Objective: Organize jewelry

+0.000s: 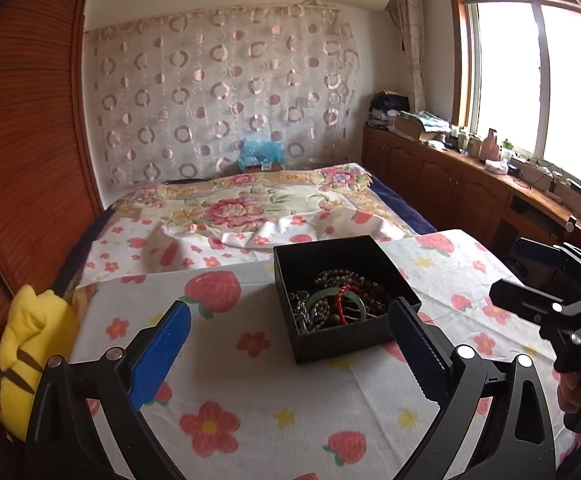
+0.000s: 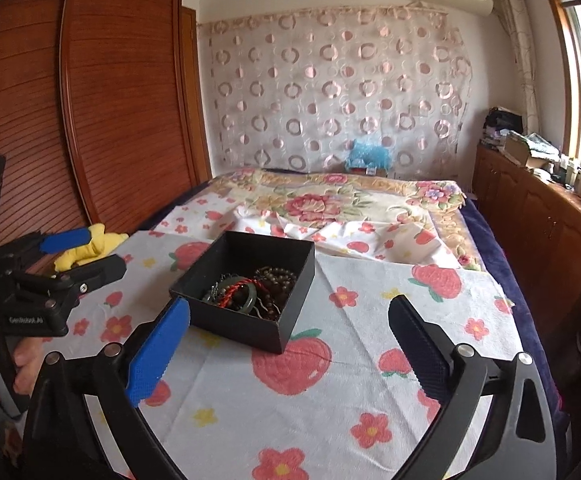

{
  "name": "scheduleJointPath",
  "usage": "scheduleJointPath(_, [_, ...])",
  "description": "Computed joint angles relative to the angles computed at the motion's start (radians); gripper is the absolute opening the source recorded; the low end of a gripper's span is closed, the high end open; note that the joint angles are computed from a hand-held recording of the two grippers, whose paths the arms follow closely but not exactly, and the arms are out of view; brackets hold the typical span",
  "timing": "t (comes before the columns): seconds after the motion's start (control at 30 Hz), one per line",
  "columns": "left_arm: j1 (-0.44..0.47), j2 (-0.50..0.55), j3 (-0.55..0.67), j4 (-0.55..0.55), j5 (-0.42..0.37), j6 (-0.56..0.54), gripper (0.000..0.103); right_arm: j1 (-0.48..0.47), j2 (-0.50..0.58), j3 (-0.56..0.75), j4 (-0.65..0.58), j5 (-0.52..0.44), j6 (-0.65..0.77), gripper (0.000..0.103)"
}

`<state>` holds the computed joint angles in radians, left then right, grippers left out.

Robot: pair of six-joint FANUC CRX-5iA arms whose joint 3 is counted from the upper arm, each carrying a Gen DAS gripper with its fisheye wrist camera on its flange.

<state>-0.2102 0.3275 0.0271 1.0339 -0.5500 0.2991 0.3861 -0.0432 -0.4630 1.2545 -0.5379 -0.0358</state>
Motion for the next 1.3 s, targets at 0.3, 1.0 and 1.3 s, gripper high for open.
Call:
scheduleJointPath(0.3, [0.033, -0.068, -0.081, -0.035, 0.009, 0.092, 0.095, 0.042, -0.031, -0.050, 0.093, -0.083, -0.138, 0.100])
scheduleJointPath(1.0, [0.032, -0.176, -0.221, -0.004, 0.103, 0.038, 0.095, 0.111, -0.076, -0.118, 0.127, -0.184, -0.250, 0.100])
scheduleJointPath(1.3, [0.033, -0.177, -0.221, -0.006, 0.102, 0.040, 0.095, 0.119, -0.083, -0.128, 0.133, -0.194, -0.260, 0.100])
